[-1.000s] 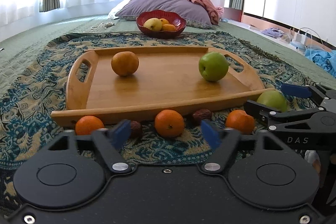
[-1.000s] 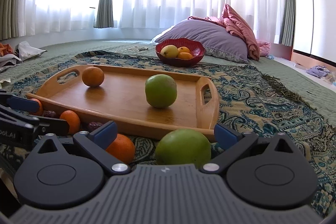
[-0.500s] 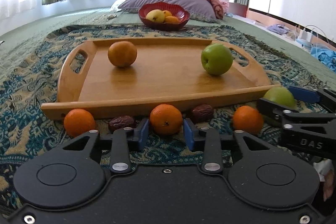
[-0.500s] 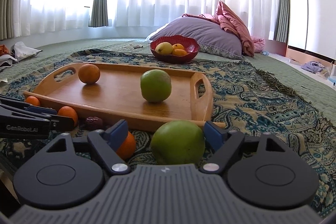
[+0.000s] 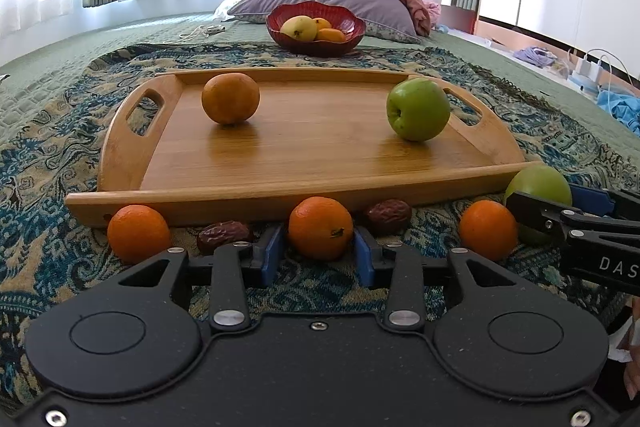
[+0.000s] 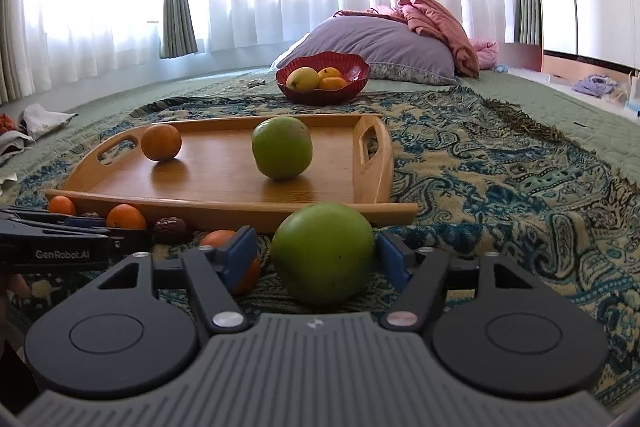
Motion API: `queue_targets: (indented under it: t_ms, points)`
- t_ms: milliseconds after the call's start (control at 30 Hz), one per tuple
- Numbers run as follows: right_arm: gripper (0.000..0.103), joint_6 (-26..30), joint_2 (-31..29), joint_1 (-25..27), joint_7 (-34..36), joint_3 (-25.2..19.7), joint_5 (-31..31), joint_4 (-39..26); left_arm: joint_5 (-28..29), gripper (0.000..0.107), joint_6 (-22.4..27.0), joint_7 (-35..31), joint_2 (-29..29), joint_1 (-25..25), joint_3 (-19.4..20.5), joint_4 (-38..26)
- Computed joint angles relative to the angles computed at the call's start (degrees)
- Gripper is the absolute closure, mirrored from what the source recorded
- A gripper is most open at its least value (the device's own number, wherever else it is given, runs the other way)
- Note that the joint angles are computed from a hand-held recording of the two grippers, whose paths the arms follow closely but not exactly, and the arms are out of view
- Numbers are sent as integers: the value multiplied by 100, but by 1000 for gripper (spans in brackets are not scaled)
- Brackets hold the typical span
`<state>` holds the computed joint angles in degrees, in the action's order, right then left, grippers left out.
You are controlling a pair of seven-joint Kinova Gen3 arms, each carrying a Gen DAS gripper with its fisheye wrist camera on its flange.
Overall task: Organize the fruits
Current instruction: 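Close the left gripper on a tangerine while the right gripper closes on another green apple, then carry the tangerine with the left gripper while the right gripper carries the apple over the tray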
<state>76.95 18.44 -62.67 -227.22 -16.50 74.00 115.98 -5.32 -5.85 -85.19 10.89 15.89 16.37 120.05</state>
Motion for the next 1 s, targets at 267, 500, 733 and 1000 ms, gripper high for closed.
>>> queue_targets:
  t_ms: [267,500,733,1000]
  points:
    - [35,-292,-137,166,-65,-3,69,106,174,70,8,-115,33,219,-197,-46]
    - [41,-891,-322,488,-405,2,116,292,395,76,-189,-257,-18,562,-521,78]
    - [42,-550,-169,349,-131,-9,-22,78,423,77,-290,-224,-99,479,-424,148]
    - [42,-142,-152,193,-54,37,-134,-86,-66,77,-371,304,-307,74,-47,207]
